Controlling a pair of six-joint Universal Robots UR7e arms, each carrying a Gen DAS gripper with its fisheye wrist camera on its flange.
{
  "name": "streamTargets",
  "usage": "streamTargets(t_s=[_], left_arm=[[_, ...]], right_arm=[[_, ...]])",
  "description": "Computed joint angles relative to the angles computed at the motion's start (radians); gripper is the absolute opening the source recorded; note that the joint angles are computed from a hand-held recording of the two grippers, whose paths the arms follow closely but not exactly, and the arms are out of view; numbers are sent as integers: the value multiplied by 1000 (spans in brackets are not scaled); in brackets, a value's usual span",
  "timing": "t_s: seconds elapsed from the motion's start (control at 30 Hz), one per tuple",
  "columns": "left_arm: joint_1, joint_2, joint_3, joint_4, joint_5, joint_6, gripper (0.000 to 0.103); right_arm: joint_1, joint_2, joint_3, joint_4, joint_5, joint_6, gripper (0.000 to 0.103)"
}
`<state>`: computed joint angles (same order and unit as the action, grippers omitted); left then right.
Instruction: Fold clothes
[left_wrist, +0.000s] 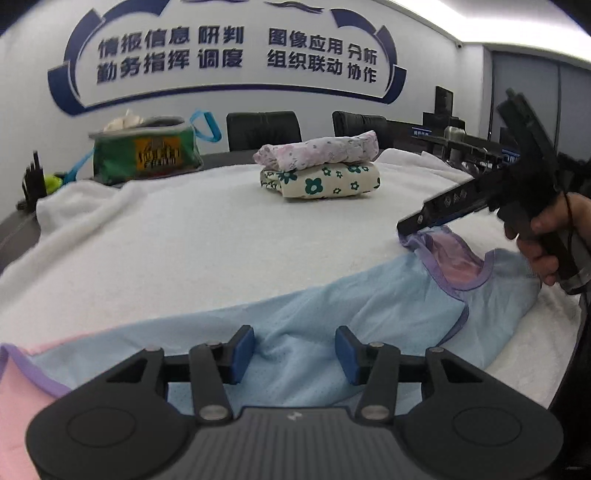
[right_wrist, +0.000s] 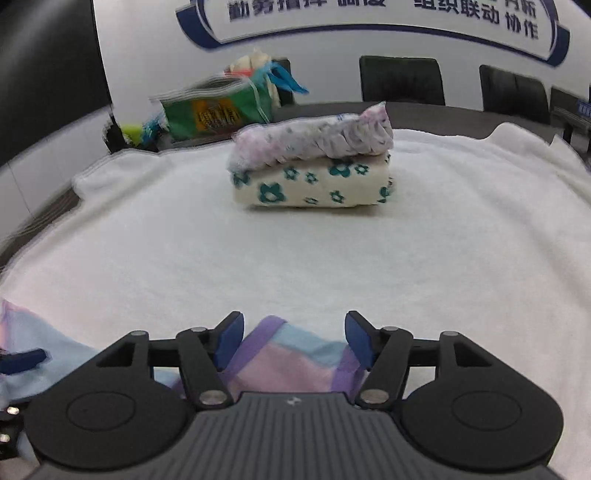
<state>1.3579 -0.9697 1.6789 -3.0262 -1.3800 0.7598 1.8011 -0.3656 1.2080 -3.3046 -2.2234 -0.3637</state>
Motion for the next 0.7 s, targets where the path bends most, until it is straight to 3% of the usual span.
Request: streamTargets(t_s=[0.07,0.17,0.2,0.37,0.4,0.47,0.6,0.67,0.7], left_arm=[[-1,2,-7,11,5,-15,49],[-3,3,-1,-3,15,-6,49],[-2,2,-2,-1,13,-9,49],[4,-1,-7,14,-2,-21,49],[3,-1,-6,12,0,-19,49],[2,-1,-5,9,1,-15,49],[4,-1,-6,15,-5,-18,50],[4,-2,-6,15,-7,-21,50],[5,-2,-6,16,-8,-23,50]], right_arm=[[2,18,-35,61,-19,-28,59],[9,37,-58,87,-30,-108,24],[13,36,-49,66,-25,-135,5],[32,-27,186,-360,65,-289,4],[35,-38,233,-434,72,-289,4],[39,-59,327,-540,32,-206,4],[46,-70,428,-623,-39,-92,6],[48,-77,439,-640,-24,-82,6],[50,-79,433,-646,-14,-94,12]])
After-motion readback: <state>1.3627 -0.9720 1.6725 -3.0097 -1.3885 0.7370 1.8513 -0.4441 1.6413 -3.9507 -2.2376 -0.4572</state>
